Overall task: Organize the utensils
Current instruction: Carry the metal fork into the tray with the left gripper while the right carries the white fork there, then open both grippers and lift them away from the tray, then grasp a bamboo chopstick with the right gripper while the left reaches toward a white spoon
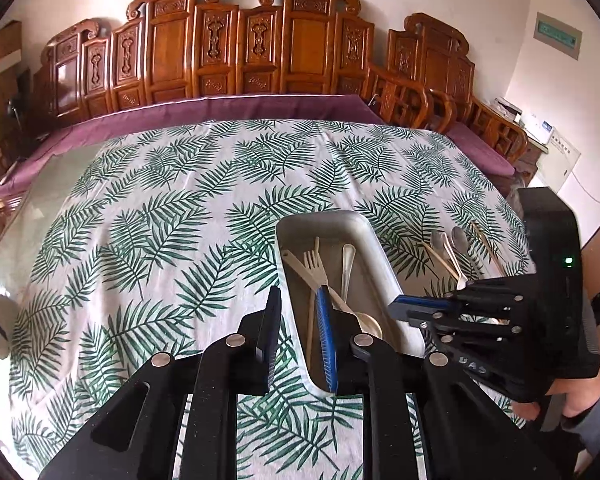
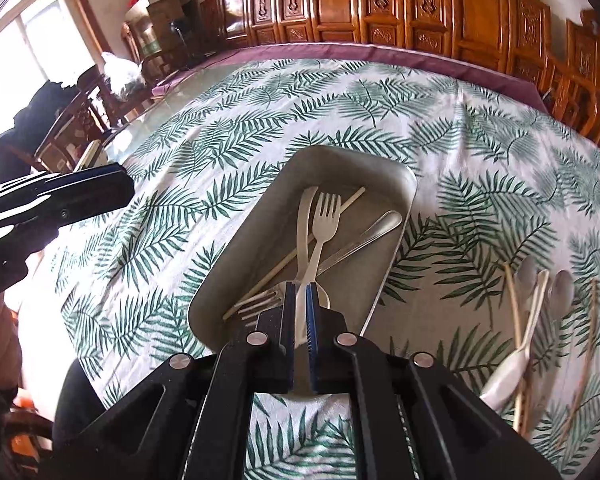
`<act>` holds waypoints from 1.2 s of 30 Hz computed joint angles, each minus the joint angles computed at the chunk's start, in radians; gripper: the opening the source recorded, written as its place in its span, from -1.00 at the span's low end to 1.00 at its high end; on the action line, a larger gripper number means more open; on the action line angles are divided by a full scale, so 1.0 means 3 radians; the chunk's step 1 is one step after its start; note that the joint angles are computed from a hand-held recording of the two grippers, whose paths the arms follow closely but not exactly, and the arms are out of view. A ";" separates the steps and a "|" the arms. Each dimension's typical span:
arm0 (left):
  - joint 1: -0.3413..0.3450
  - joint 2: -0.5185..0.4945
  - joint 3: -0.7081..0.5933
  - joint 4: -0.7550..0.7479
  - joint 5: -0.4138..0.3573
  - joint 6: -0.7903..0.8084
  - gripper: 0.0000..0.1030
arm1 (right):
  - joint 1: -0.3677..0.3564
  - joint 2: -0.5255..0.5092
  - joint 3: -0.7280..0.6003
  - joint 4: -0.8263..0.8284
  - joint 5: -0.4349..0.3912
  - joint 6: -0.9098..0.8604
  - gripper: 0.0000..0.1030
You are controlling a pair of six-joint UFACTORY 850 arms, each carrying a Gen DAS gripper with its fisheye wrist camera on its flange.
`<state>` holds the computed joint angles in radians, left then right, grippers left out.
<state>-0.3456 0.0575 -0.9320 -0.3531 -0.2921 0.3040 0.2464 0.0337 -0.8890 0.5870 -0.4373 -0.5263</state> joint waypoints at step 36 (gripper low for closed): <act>-0.0949 -0.0336 -0.0167 0.0475 0.0045 -0.0697 -0.45 | -0.1520 0.1110 0.0915 -0.0314 -0.0331 -0.0507 -0.82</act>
<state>-0.6304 -0.0435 -0.9823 -0.2107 -0.2785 0.0948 -0.2096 0.3667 -0.6144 0.4927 -0.5367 -0.6785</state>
